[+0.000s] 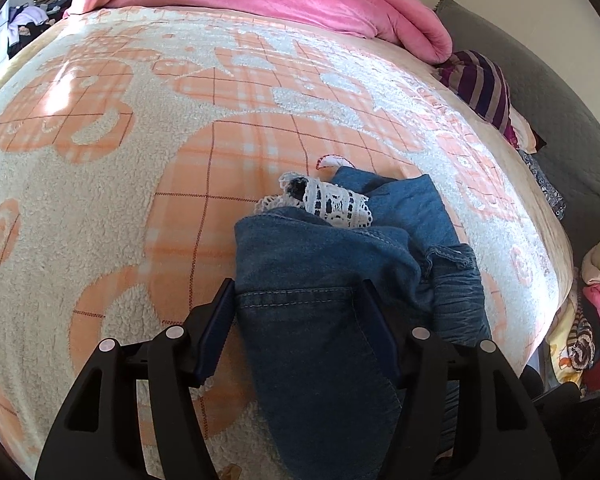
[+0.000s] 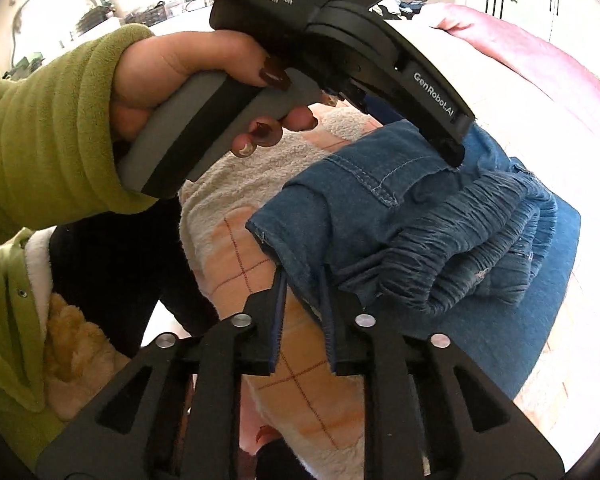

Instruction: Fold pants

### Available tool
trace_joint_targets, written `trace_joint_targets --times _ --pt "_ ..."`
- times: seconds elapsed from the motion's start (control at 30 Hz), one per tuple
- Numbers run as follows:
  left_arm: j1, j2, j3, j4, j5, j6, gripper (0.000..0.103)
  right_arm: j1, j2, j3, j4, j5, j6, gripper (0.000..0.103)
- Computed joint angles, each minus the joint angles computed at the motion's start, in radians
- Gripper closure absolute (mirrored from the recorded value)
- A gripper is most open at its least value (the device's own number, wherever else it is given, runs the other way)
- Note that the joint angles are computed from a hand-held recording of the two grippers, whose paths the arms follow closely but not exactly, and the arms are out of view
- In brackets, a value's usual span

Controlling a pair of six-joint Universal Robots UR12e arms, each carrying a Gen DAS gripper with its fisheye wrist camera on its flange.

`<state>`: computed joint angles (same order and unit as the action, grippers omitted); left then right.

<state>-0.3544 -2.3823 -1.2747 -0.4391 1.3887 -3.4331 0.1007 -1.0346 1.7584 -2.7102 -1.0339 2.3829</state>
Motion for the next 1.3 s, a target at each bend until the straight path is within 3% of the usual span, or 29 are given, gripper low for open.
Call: trace_joint_targets --times 0.2,0.37,0.57,0.7,0.83,1.07,1.2,1.3 --pt "-0.001 0.0 0.0 0.005 0.006 0.003 0.042 -0.003 -0.028 0.016 -0.004 0.005 0.002 0.071" --pt "-0.001 0.003 -0.004 0.012 0.011 0.004 0.041 -0.014 -0.053 0.04 -0.055 0.03 0.036 0.068" --pt "-0.002 0.006 -0.007 0.017 0.012 0.004 0.041 -0.044 -0.066 0.068 -0.203 0.031 0.201 0.054" --pt "-0.004 0.01 -0.011 0.021 0.017 0.009 0.038 -0.064 -0.055 0.058 -0.247 -0.026 0.333 0.052" --pt "-0.01 0.013 -0.014 0.026 0.035 0.026 0.037 -0.07 -0.04 0.049 -0.258 -0.07 0.401 0.044" --pt "-0.018 0.017 -0.024 0.021 0.06 0.051 0.031 -0.05 0.001 0.008 -0.144 -0.209 0.456 0.038" --pt "-0.02 0.022 -0.034 0.032 0.065 0.041 0.03 -0.055 -0.003 0.021 -0.153 -0.195 0.481 0.036" --pt "-0.022 0.038 -0.056 0.074 0.063 0.034 0.025 -0.067 -0.024 0.053 -0.215 -0.165 0.511 0.032"
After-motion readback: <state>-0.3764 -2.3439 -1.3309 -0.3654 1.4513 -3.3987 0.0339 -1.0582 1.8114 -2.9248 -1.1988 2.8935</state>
